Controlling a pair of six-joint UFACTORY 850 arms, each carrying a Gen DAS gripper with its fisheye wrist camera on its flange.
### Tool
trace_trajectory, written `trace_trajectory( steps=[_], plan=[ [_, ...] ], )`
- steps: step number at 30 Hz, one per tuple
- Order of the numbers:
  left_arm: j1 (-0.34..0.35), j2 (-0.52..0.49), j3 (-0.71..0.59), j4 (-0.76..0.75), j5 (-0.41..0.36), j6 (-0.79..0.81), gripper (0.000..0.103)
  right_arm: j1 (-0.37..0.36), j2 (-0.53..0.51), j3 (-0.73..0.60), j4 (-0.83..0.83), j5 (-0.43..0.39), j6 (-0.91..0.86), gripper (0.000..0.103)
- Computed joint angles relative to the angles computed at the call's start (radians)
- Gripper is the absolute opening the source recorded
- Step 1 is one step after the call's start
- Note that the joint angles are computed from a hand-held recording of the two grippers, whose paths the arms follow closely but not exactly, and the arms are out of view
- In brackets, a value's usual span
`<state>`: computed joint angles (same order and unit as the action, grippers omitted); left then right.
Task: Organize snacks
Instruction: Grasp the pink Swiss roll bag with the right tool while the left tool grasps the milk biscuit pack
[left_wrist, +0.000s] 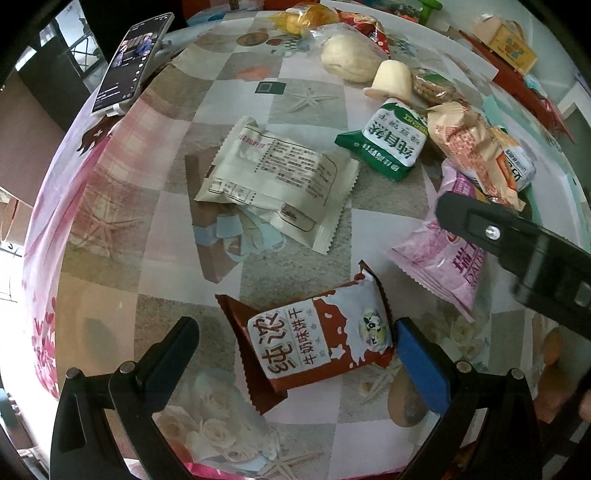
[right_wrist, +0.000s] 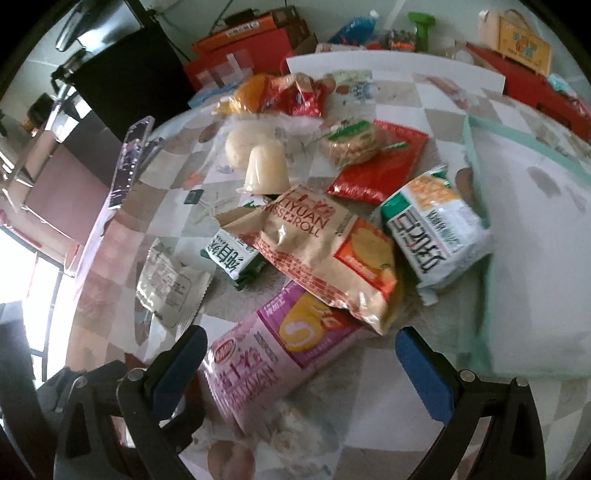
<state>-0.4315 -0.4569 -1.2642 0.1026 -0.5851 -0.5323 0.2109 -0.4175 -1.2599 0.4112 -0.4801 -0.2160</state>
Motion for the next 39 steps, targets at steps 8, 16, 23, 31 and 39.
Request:
trace_trajectory(
  steps=[8,16,23,31,39],
  plan=[
    [0.035,-0.026,-0.014,-0.031,0.008,0.044,0.103,0.029,-0.038,-0.031,-0.17,-0.001,0.157,0.103],
    [0.047,-0.014,0.0,-0.058,0.015,0.067,0.103,0.006,0.005,0.024,-0.184,0.001,0.125,0.103],
    [0.057,0.003,0.022,-0.055,0.028,0.048,0.103,-0.023,0.052,0.085,-0.242,0.015,0.137,0.103],
    [0.06,0.027,0.043,-0.017,0.029,-0.004,0.103,-0.029,0.095,0.125,-0.193,0.037,0.063,0.076],
    [0.06,0.056,0.054,-0.005,0.032,-0.02,0.08,-0.023,0.129,0.151,-0.073,0.04,-0.066,0.048]
  ],
)
